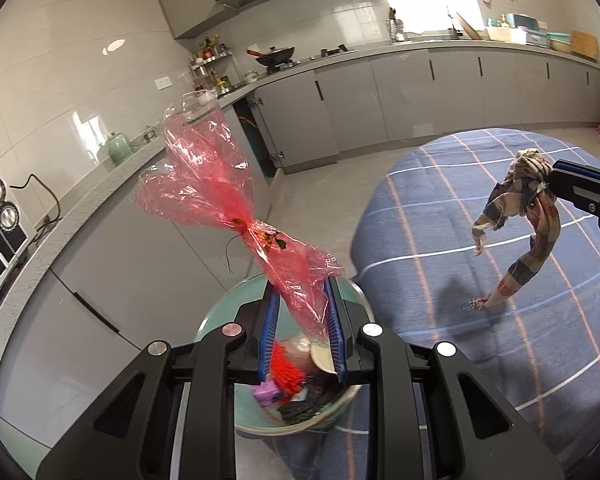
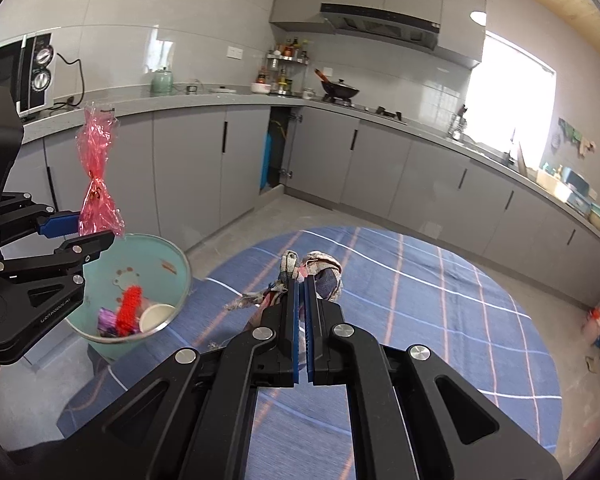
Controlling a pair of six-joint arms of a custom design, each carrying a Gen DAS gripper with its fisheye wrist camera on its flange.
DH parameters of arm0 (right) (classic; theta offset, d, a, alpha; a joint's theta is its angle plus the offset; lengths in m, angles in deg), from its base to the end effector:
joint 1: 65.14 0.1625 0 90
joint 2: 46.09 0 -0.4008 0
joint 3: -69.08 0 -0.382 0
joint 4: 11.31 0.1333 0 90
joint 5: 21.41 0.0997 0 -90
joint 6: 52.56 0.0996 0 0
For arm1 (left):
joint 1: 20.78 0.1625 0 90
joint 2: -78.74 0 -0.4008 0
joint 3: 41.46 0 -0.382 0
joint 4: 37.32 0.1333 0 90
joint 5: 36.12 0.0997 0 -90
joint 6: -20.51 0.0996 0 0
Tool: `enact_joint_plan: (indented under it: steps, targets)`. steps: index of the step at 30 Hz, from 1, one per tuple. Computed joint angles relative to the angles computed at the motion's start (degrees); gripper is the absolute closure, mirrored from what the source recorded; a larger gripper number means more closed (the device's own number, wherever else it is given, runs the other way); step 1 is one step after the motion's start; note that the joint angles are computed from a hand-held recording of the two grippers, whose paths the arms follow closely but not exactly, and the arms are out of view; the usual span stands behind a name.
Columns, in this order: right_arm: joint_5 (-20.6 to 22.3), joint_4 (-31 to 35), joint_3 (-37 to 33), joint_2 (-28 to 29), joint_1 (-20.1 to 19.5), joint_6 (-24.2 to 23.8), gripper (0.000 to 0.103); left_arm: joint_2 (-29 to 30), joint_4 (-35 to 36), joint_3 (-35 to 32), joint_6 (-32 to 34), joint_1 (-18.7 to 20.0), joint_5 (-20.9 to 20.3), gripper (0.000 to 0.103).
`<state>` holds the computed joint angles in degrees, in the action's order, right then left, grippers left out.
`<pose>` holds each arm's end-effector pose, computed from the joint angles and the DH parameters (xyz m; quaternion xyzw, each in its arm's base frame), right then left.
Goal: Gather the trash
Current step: 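Carry the pink wrapper and patterned cloth with both tools over the teal bin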
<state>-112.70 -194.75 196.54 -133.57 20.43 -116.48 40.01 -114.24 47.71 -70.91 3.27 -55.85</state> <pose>0.0959 -0.4585 0.3383 0.4387 -0.7779 0.3664 0.2610 -0.4283 -0.4398 0.0145 0.1422 0.7450 -0.3954 0.5181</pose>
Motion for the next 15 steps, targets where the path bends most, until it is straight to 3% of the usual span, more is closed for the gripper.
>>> enact_joint_plan:
  steps: [15]
  targets:
    - [-1.6,-1.8,0.2,3.8,4.7,-0.5,0.100,-4.4,16.7,1.4,-15.7,0.6,-1.3,0.080]
